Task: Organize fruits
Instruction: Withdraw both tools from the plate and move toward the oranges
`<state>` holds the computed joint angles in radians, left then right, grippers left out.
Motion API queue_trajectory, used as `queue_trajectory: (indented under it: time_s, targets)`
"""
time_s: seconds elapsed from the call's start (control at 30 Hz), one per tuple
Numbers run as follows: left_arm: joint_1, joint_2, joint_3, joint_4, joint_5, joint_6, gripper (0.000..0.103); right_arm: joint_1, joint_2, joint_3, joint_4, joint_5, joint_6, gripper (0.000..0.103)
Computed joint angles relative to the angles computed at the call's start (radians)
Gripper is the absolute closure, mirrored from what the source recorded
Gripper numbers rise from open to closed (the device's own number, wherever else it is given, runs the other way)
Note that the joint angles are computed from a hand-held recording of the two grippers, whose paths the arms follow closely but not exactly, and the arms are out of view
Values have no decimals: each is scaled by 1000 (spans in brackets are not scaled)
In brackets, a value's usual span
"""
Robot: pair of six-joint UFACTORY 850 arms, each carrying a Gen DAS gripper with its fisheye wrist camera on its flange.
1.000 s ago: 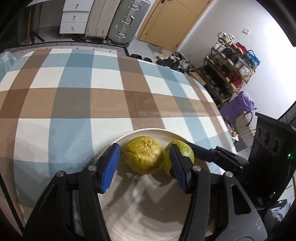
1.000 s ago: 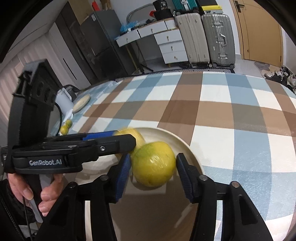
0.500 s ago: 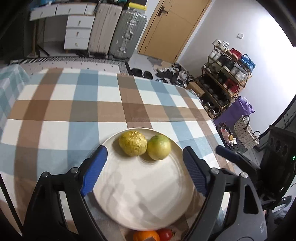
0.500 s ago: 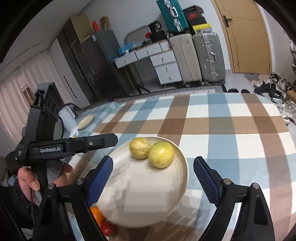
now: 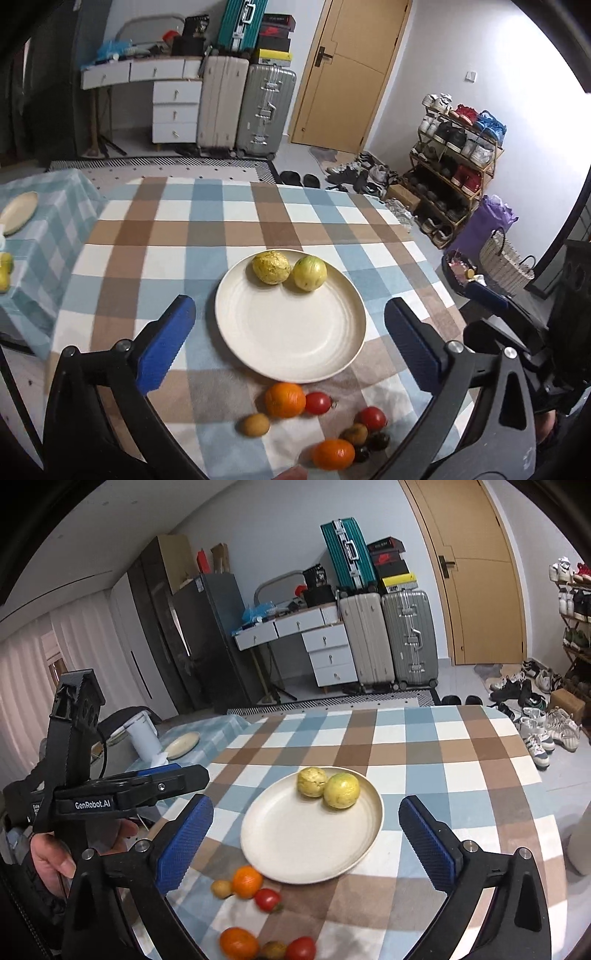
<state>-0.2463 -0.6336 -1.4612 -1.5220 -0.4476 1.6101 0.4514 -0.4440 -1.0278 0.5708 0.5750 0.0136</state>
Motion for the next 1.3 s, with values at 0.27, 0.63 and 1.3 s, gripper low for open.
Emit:
queue_trajectory:
  time_s: [0.27,0.63,1.3]
  targets:
    - [9,149,191,-141,-10,195,1,84,57,81,112,78,-45,0]
    - [10,256,354,-256,8,358,1,158,96,163,211,161,-25,0]
    - [8,113,341,-161,7,314,1,180,33,175,224,115,65,0]
